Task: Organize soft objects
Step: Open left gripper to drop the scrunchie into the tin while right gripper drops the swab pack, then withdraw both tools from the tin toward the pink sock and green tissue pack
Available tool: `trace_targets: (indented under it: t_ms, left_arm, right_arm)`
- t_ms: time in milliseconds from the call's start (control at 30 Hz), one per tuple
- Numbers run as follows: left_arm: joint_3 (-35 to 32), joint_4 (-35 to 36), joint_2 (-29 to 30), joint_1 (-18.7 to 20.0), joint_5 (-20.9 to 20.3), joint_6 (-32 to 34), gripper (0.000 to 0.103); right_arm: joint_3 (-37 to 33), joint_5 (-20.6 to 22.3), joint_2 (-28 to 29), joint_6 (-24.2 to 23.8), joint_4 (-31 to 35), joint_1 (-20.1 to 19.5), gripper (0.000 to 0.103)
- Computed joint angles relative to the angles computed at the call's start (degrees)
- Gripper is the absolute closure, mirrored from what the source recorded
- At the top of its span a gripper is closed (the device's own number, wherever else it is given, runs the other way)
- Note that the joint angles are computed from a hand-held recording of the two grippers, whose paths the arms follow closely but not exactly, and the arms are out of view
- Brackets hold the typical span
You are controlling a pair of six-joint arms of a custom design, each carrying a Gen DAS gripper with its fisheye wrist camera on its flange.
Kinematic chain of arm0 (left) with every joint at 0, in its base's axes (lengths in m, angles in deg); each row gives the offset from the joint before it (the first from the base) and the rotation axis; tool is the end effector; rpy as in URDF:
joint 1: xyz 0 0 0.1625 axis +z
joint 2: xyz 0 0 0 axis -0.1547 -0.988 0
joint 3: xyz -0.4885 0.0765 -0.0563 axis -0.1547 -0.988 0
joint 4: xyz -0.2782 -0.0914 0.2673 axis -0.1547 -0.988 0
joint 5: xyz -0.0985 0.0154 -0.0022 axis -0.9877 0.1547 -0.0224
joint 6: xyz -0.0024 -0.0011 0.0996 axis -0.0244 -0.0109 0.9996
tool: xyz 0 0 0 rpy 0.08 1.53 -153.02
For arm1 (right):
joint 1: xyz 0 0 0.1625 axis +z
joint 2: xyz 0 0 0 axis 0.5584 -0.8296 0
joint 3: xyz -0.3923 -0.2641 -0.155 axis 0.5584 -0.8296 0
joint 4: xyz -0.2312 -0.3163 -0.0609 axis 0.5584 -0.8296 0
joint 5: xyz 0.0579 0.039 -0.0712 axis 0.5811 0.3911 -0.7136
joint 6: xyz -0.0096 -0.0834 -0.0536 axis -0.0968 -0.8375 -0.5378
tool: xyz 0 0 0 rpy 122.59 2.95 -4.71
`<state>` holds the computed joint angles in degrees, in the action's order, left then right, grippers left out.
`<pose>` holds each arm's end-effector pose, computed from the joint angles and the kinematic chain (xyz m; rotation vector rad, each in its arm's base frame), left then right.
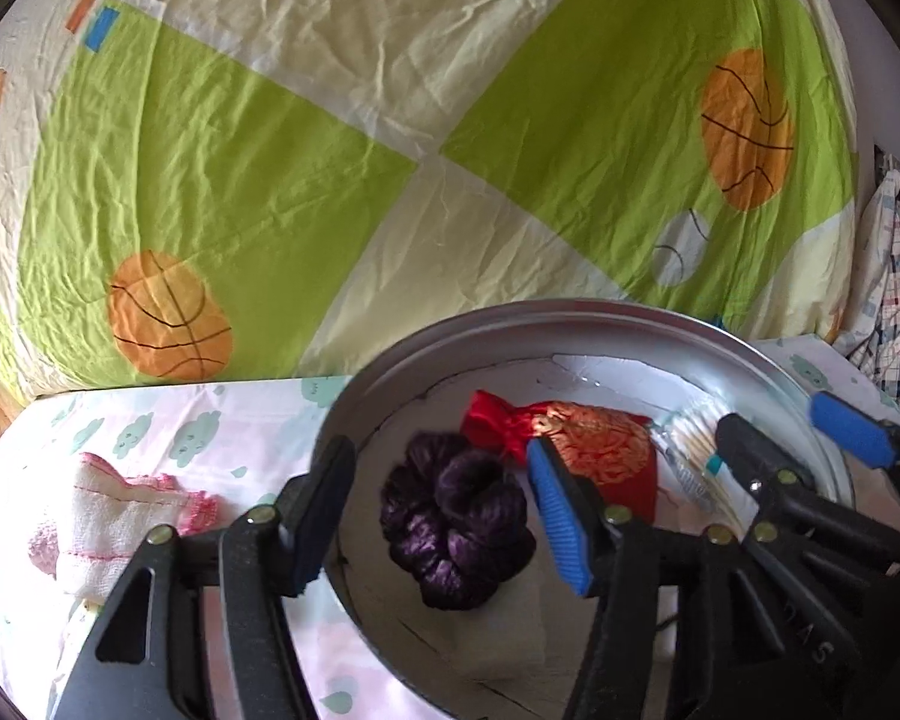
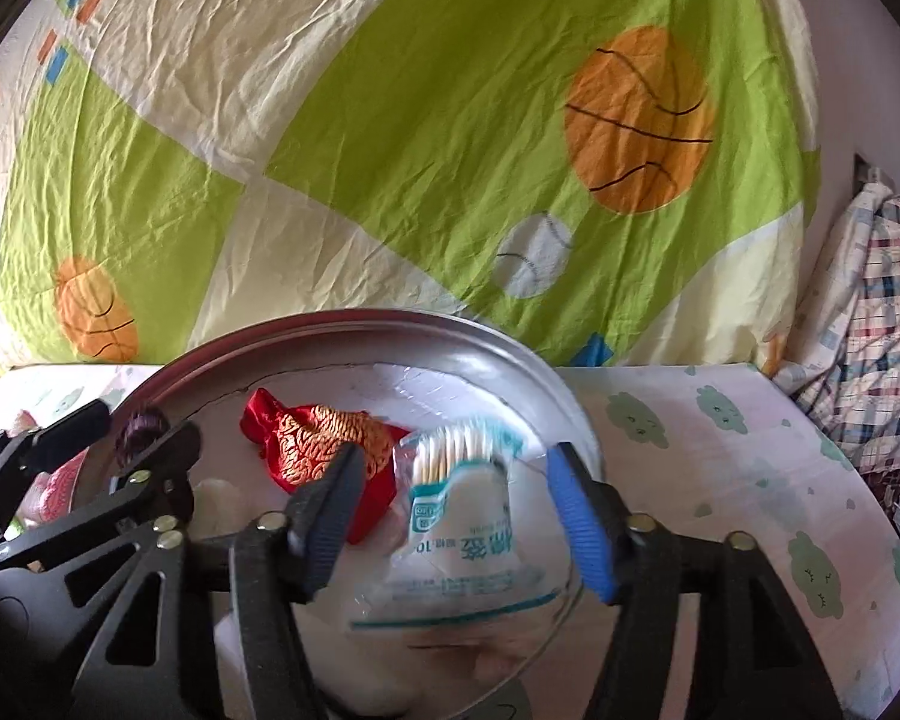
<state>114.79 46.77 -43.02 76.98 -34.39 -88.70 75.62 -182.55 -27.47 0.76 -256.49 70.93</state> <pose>-0.1053 -0.7730 0.1677 0.7210 2.0794 -1.1519 0.2667 -0.7464 0.0035 0.2974 -1.9578 1.2794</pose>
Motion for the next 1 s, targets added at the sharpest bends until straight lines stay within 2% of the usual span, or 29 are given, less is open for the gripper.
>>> trace_targets:
  t_ms: [33, 67, 100, 167, 233, 367, 533, 833, 1000]
  left_arm:
    - [1.2, -1.7, -0.7, -0.1, 0.1, 0.5, 0.021]
    - [2.2, -2.8, -1.4, -0.1, 0.4, 0.7, 0.009]
    - [3.0, -3.7, -2.0, -0.1, 0.6, 0.6, 0.001]
    - [5.1, -5.2, -3.6, 0.2, 2.8, 0.3, 0.0]
    - [7.2, -7.1, -4.8, 0.3, 3.9, 1.4, 0.0]
    - [12.5, -13.9, -7.3, 0.0, 3.8, 5.6, 0.0]
    - [15.0, -16.8, -8.9, 0.6, 3.6, 6.0, 0.0]
    - [16.8, -19.7, -10.2, 1.7, 2.8, 6.5, 0.0]
    - [17.4, -19.3, -10.8, 2.0, 3.3, 6.0, 0.0]
  right_arm:
    - [0.3, 0.5, -0.1, -0.1, -2.1, 0.0, 0.026]
    - [1.3, 1.5, -0.6, 0.9, -4.0, -0.1, 0.024]
    - [2.6, 2.7, -1.4, 2.8, -5.4, -0.3, 0.019]
    - [5.5, 5.8, -2.8, 7.7, -7.9, -0.8, 0.007]
    - [7.4, 8.3, -3.6, 11.2, -10.0, -1.3, 0.007]
    - [7.8, 8.7, -3.5, 13.2, -10.9, -1.3, 0.007]
    - [6.7, 8.1, -1.9, 9.7, -14.7, -0.4, 0.007]
    - [2.5, 7.2, 2.2, -2.5, -21.9, 1.6, 0.007]
    - [2.3, 5.8, 2.6, -1.8, -21.7, 2.3, 0.007]
